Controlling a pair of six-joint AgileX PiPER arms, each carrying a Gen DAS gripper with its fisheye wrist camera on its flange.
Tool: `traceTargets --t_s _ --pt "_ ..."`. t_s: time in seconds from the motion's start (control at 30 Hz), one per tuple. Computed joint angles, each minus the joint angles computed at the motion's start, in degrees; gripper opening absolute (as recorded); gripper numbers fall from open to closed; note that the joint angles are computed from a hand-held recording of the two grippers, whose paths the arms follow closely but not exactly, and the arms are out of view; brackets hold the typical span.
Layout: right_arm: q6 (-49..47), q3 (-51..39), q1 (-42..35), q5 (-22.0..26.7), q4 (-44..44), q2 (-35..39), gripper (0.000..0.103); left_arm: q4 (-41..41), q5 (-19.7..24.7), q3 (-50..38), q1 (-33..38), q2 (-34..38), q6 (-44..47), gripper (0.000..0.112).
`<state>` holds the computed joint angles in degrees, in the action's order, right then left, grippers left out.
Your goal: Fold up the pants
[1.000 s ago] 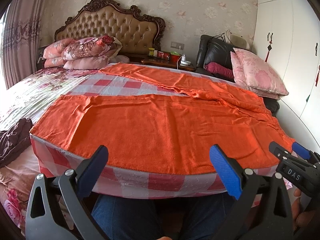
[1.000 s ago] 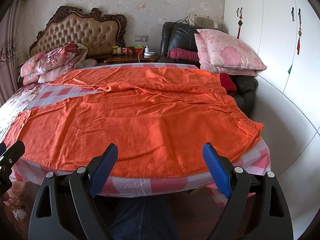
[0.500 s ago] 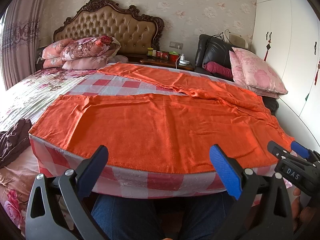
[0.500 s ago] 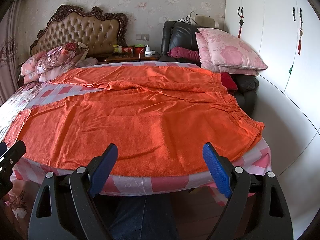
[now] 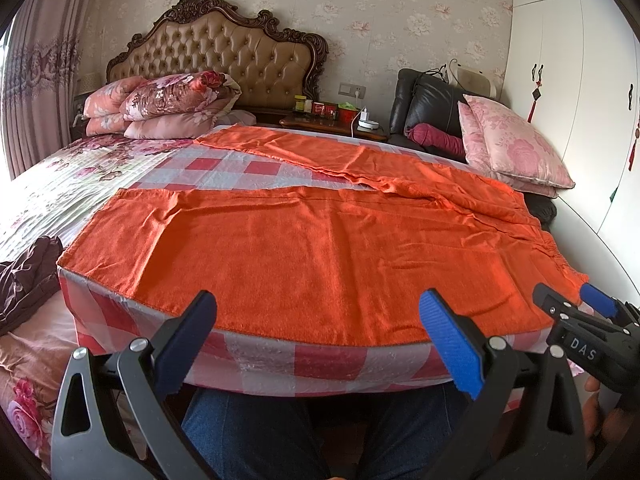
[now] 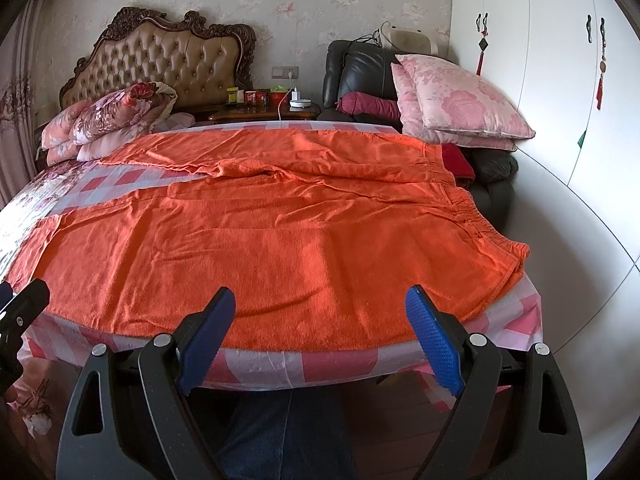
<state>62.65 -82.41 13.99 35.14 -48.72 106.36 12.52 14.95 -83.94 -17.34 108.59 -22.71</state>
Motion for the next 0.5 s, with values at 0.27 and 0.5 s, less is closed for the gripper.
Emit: traceTargets --t_s 0.27,0.5 --pt "-0.27 -0.05 -0.13 -0.07 0.27 0.11 0.084 -0.13 0.07 0.02 0.0 -0.04 0.1 0.101" --pt "-0.21 -0.06 -0.12 -0.06 0.22 0.11 0.084 -0.11 0.07 0.08 0.01 -0.1 0.07 0.101"
